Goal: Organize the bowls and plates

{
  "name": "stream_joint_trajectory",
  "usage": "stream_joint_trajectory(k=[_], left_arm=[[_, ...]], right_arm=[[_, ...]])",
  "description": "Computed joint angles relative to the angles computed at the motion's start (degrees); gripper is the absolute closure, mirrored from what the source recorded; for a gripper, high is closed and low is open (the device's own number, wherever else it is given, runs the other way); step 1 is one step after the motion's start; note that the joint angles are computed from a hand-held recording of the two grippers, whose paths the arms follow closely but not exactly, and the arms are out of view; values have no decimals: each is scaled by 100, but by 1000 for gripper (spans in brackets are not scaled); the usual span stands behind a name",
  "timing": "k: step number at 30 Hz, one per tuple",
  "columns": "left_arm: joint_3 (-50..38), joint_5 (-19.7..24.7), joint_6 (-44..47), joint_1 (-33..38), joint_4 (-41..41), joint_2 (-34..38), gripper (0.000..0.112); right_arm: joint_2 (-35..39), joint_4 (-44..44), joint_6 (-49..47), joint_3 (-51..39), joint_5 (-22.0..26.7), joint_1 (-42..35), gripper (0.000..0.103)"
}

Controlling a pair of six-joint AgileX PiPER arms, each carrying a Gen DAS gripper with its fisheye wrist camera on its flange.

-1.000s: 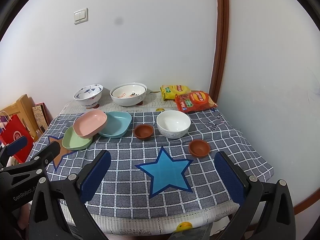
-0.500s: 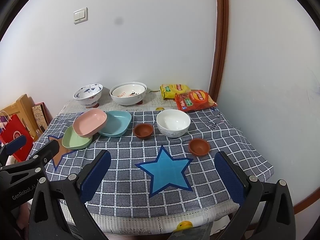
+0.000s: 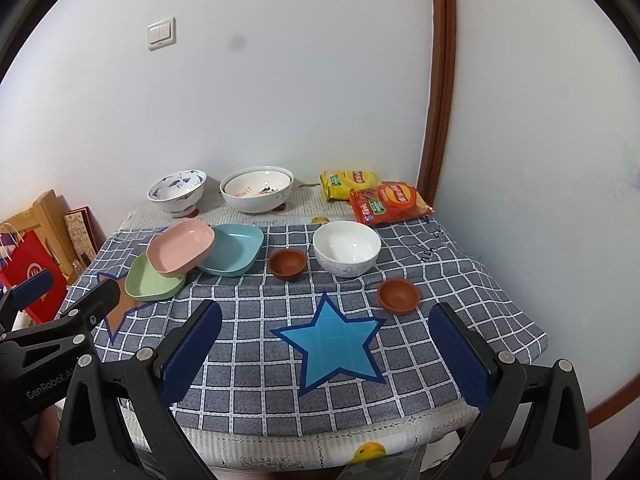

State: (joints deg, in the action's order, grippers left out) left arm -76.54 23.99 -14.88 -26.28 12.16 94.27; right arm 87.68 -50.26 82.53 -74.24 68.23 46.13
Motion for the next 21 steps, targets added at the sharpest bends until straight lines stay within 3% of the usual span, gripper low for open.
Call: stream_joint_trajectory(k=[12, 21], left_arm=[[-523, 164, 120, 41, -136, 564, 10], [-1399, 576, 511, 296, -537, 1548, 12]], right_arm=[[128, 198, -228, 99, -452, -488, 1], [639, 657, -714, 51, -1356, -1248, 5]])
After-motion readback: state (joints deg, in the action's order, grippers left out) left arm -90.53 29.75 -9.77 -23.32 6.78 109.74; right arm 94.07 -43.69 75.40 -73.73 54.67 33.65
